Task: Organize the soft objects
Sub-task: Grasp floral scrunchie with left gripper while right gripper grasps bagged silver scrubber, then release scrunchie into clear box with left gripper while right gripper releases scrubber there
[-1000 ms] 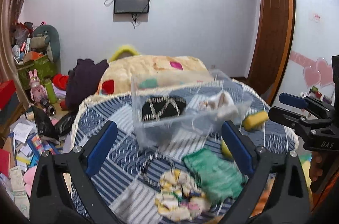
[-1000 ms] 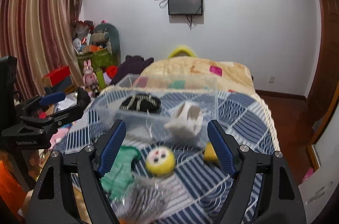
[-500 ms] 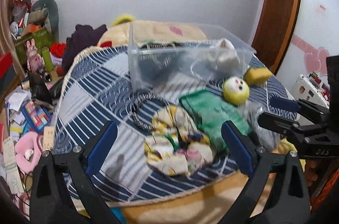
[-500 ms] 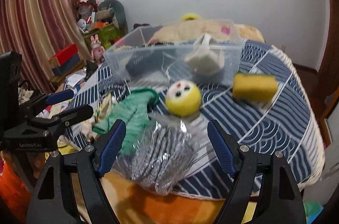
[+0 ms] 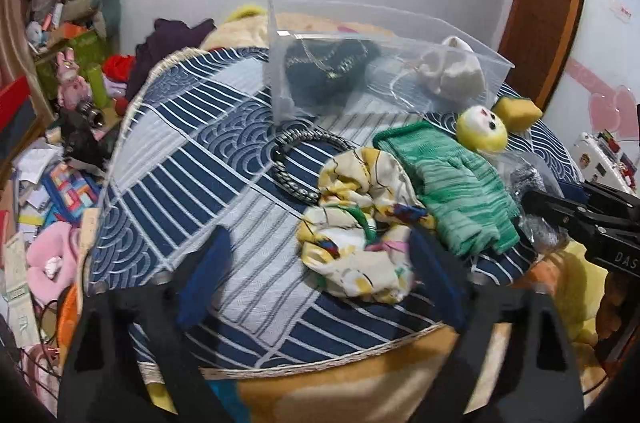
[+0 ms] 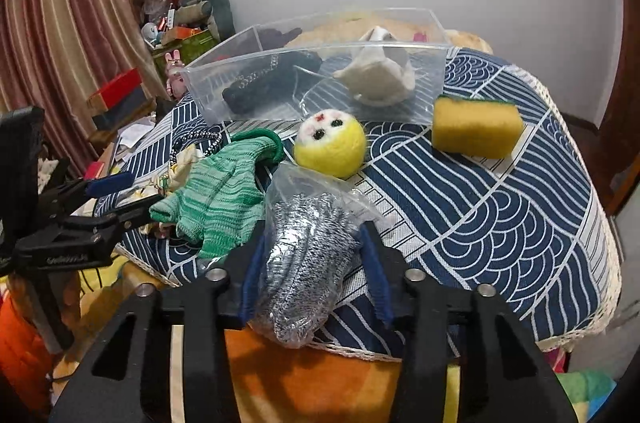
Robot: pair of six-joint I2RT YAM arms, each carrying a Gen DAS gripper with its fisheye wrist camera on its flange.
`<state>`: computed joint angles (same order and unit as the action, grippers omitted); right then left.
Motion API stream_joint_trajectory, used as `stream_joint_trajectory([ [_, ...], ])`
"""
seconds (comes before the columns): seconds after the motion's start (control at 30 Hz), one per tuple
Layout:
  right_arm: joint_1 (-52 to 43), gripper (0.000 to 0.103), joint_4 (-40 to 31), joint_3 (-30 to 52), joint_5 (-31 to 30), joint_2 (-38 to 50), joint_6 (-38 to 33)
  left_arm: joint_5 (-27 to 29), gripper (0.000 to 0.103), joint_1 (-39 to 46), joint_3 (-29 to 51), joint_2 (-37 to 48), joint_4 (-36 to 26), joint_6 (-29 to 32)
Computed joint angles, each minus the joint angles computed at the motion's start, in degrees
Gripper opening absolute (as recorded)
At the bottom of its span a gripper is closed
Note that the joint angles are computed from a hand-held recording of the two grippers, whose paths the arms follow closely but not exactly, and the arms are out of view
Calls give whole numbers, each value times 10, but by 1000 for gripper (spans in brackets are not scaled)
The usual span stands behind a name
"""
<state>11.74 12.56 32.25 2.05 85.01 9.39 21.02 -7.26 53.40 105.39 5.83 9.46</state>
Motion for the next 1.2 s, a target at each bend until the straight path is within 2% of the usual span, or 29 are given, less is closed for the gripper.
stream_joint_trajectory([
  [0.03, 2, 34, 3, -1, 3, -1, -2, 10, 73, 0, 9, 7, -12, 4],
  [0.1, 6, 32, 4, -2, 9, -3, -3, 10, 69, -5, 7, 9, -4, 2],
  [0.17, 6, 28, 7, -5, 14, -8, -6, 20, 50, -9, 0, 4, 2, 15],
  [0.27, 7, 27, 8, -7, 23, -17, -5, 27, 31, -15, -12, -8, 5, 34],
  [0.37, 5, 27, 7, -9, 28, -28, -2, 16, 21, -24, -24, -24, 12, 44],
  [0.6, -7, 26, 1, -19, 32, -72, 3, 32, 18, -17, -41, -72, 22, 43],
  [0.87, -12, 26, -9, -8, 55, -112, -6, 62, 18, 5, -13, -95, 31, 17],
  [1.2, -19, 26, 26, 57, 55, -74, -16, 42, 18, -8, 59, -77, 47, -14],
])
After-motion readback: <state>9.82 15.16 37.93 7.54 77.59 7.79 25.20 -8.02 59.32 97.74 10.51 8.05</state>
